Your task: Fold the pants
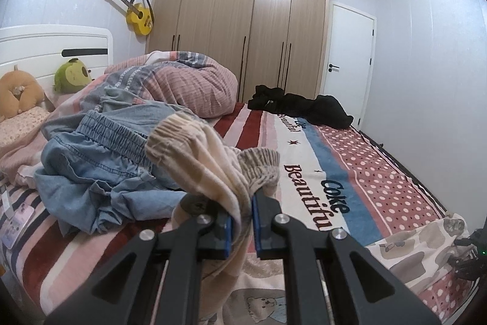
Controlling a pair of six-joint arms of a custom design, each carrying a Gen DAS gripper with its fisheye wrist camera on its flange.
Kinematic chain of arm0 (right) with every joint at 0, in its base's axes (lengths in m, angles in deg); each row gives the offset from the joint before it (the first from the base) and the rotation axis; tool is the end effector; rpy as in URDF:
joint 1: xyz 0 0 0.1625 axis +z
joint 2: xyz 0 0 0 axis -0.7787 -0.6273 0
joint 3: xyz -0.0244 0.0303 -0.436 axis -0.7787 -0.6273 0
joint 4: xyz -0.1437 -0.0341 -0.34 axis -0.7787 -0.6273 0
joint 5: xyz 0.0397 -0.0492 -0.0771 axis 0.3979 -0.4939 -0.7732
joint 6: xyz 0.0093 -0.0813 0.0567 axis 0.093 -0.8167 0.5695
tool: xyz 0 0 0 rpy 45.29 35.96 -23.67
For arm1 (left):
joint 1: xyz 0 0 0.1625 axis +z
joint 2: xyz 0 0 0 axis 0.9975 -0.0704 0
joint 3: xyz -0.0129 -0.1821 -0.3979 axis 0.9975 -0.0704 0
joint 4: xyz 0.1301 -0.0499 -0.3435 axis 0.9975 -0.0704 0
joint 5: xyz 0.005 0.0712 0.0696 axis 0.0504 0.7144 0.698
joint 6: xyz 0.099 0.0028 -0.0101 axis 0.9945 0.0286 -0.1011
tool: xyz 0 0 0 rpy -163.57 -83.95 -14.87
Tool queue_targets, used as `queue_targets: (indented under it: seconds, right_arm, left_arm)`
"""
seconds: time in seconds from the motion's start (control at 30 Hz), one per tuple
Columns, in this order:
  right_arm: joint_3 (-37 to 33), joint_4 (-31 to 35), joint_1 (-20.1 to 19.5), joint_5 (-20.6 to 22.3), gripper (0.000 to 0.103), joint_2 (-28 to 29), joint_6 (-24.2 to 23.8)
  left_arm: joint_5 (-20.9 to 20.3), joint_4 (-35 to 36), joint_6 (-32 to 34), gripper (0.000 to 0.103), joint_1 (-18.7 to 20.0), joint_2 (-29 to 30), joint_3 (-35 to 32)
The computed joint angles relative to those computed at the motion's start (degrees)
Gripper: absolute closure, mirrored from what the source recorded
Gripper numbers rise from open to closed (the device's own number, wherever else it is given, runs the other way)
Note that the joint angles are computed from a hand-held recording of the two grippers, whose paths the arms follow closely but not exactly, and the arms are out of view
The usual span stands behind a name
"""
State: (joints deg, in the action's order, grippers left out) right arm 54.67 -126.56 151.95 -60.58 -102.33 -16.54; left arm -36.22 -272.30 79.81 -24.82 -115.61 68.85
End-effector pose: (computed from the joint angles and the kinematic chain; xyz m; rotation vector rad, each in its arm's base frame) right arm 0.2330 -0.8110 0.1238 1.3971 -1.7198 0.3410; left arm -0.0943 -0.6290 0.3966 -0.0058 1.7598 -1.5364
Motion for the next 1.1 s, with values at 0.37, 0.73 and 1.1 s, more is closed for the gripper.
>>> queue_targets:
  seconds: [0.37, 0.73, 1.1]
  right_arm:
    - [-4.12, -13.87, -0.75, 3.55, 0.103, 4.65, -5.21]
    - [5.03, -8.47, -2.33, 3.44, 0.103, -4.53, 9.51]
    - [9.60, 0.59, -2.83, 5.75, 0.061, -11.26, 22.64]
  left_arm:
    - [0.78, -0.30, -1.07, 0.095, 0.39, -0.71, 0.76]
    - [1.03, -3.65, 1.87, 0.095, -0.12, -0.89, 0.00]
    - [-6.75, 4.30, 0.19, 0.096, -4.34, 0.57, -3.60]
